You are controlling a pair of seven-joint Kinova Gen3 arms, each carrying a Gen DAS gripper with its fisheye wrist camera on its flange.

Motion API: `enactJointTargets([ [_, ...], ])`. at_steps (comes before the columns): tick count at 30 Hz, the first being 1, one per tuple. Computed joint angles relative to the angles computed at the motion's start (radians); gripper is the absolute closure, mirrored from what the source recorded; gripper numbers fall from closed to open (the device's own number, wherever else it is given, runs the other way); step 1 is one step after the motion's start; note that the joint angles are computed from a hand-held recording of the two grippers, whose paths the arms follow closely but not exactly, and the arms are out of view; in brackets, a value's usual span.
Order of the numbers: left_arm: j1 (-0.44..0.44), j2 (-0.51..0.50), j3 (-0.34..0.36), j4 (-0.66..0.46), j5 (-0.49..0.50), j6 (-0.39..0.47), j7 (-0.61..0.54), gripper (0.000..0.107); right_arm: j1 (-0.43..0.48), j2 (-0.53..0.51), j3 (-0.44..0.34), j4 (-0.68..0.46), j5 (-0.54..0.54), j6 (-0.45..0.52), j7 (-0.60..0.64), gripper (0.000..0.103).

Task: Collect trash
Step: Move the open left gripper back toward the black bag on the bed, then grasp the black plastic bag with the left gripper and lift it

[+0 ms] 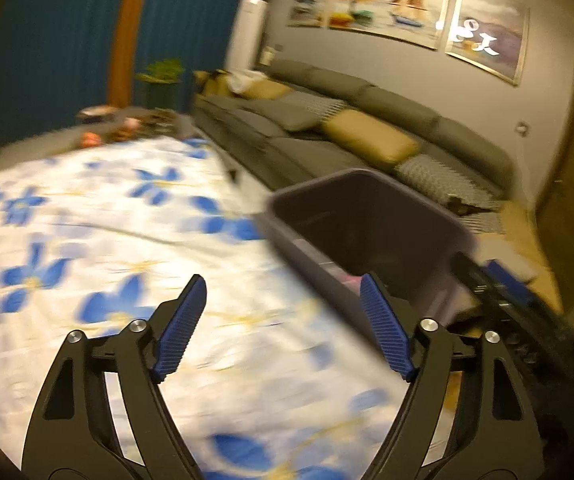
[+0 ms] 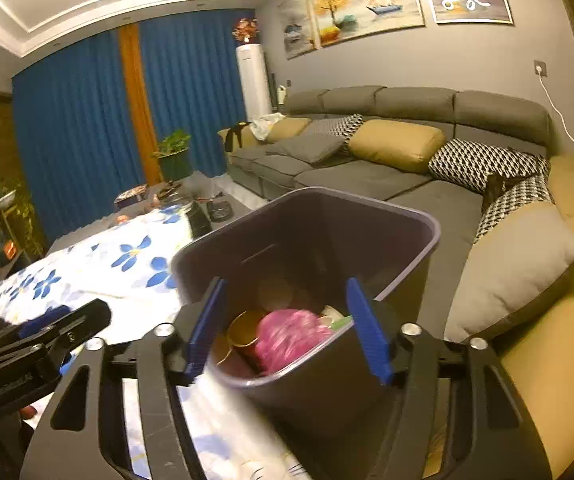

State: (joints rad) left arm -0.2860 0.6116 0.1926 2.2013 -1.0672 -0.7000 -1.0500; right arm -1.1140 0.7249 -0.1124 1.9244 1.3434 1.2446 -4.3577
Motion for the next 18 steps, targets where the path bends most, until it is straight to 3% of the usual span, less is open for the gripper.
enactJointTargets([
  [5, -0.042, -0.028, -0.073, 0.071, 0.139, -0.041, -0.129, 0.025, -0.023, 0.026, 0.001, -0.051, -0.001, 0.011, 0.038, 0.017],
  [11, -0.143, -0.033, -0.12, 0.086, 0.233, -0.061, -0.188, 0.024, -0.039, 0.043, 0.013, -0.107, 0.019, -0.021, 0.082, 0.015],
  [18, -0.231, 0.001, -0.12, -0.008, 0.274, 0.014, -0.141, 0.024, -0.061, 0.08, 0.034, -0.206, 0.032, -0.064, 0.199, 0.015],
])
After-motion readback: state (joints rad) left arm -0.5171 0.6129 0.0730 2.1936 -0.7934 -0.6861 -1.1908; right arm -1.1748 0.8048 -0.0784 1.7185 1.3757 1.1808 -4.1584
